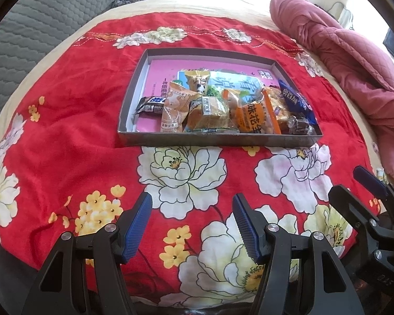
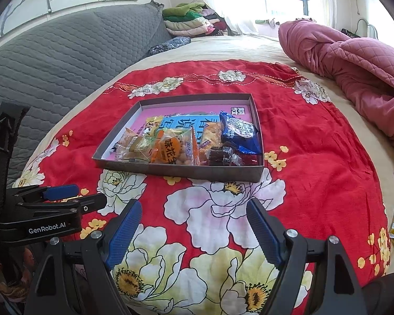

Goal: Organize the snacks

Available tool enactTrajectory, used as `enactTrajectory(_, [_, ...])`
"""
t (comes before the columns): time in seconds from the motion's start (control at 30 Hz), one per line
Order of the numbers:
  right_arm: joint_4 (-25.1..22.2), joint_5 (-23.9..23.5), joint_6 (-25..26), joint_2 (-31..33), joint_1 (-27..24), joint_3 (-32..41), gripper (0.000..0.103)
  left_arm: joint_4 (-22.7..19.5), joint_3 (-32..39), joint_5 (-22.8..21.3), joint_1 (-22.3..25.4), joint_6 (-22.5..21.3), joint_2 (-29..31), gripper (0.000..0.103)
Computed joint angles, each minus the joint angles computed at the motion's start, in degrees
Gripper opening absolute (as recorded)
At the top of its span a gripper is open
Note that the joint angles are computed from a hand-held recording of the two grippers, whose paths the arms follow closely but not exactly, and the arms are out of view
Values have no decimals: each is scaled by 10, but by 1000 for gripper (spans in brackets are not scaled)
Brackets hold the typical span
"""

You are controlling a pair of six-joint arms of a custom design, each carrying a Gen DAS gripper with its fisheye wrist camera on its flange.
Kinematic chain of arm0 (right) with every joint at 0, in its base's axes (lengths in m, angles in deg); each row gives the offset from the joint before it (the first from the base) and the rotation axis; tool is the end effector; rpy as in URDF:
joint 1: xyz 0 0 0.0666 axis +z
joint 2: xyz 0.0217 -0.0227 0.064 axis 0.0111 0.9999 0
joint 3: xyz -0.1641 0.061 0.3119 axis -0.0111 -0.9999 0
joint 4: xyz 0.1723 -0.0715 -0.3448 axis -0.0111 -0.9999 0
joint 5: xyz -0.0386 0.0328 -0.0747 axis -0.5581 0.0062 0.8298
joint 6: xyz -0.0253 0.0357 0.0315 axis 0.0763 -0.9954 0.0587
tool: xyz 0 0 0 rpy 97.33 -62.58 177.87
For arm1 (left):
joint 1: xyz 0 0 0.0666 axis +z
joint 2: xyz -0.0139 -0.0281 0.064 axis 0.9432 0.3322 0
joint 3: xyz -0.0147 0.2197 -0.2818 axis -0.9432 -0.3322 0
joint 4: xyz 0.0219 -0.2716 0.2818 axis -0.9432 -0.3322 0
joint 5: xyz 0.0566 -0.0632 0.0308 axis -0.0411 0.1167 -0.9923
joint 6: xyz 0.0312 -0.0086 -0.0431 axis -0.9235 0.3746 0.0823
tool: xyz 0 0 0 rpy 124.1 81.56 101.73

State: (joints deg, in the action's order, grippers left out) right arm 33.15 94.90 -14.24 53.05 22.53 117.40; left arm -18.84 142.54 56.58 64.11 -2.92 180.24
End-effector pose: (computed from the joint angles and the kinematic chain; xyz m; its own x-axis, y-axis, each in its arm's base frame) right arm 0.5871 0.2281 0.3747 -0.7390 0.0786 -0.6691 0.0136 0.9947 0.1018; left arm 0.6593 -0.0806 0.3754 -0.8734 0.1793 -0.4528 0.2463 0.9647 -0.0930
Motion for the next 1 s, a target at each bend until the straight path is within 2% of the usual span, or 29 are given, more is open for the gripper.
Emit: enactTrajectory(1.0, [-1, -2, -3, 1, 0, 2, 81, 6, -5, -8, -4, -5, -6, 65])
